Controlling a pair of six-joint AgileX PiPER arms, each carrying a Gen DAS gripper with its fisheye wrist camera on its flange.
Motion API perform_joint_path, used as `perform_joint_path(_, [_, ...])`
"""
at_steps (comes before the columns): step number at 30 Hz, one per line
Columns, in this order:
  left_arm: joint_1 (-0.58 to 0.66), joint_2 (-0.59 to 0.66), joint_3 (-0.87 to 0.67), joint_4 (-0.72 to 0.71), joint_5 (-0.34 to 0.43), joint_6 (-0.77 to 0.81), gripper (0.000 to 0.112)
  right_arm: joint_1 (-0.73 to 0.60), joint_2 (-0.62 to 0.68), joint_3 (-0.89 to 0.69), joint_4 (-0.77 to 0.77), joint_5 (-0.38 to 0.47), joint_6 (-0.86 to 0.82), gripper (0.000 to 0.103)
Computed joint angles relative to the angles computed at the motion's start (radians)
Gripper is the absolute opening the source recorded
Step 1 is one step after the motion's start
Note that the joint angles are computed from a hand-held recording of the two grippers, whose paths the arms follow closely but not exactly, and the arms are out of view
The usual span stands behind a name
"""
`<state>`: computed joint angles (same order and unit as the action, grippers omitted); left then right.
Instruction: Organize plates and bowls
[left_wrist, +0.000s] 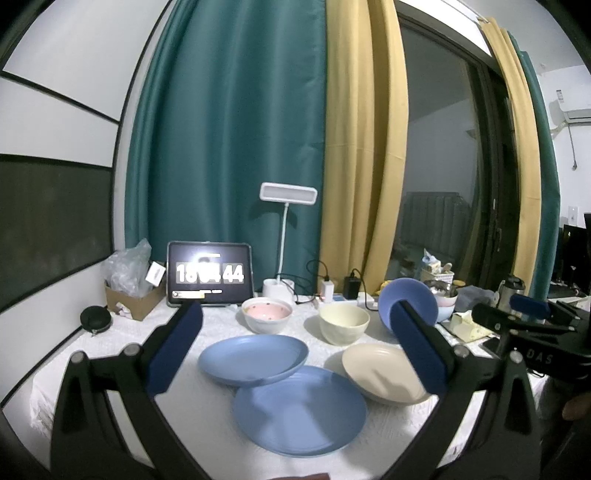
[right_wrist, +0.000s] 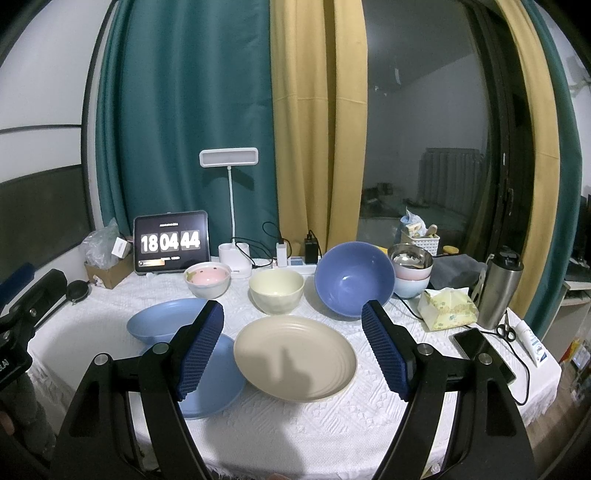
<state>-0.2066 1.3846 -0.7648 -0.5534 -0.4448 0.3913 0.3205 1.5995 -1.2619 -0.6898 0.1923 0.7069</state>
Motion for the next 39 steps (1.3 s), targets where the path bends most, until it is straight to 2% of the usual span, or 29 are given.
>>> perform_joint_path(18, [-0.006, 0.012, 0.003, -0.003, -0.010, -0.002, 0.102, -0.001, -0.003, 0.010, 0.004, -0.002, -0.002, 0.080])
perform_joint_path(26, [-0.018, 0.099, -0.080, -0.047, 0.041, 0.046, 0.102, -0.015, 0.007, 0.010, 0.114, 0.014, -0.100, 0.080])
perform_joint_path(34, [-0.015, 0.225, -0.235, -0.139, 0.149, 0.164, 0.102, -0.087, 0.140, -0.112, 0.477, 0.044, -0.449, 0.080])
perform_joint_path(39, [-0.023, 0.309, -0.354, -0.324, 0.207, 0.371, 0.101, -0.124, 0.228, -0.231, 0.618, 0.112, -0.581, 0.080])
